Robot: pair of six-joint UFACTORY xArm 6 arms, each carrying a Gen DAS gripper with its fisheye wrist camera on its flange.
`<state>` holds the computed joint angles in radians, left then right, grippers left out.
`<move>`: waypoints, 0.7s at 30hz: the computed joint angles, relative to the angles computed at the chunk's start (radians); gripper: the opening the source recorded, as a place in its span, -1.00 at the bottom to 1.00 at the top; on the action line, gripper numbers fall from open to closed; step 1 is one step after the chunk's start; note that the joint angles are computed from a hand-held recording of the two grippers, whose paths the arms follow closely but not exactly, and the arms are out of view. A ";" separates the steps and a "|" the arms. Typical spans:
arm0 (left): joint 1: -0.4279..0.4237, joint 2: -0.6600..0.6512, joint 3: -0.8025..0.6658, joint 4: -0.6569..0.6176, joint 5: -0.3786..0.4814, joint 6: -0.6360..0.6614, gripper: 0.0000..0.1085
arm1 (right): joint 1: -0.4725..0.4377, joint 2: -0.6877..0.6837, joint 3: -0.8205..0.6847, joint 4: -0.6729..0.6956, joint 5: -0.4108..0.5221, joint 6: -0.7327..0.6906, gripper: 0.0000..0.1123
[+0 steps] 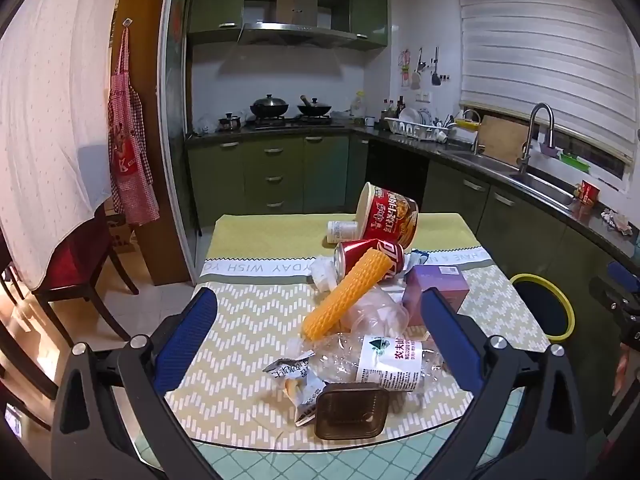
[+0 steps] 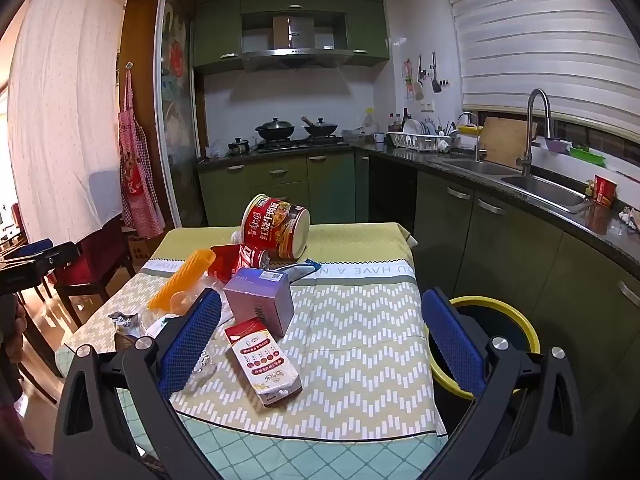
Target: Collect trash
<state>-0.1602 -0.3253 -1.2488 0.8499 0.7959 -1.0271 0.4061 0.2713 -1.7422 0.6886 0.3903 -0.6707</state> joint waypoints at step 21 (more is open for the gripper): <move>0.002 -0.007 0.014 -0.020 -0.026 0.027 0.79 | 0.000 0.007 -0.006 -0.009 0.004 0.015 0.76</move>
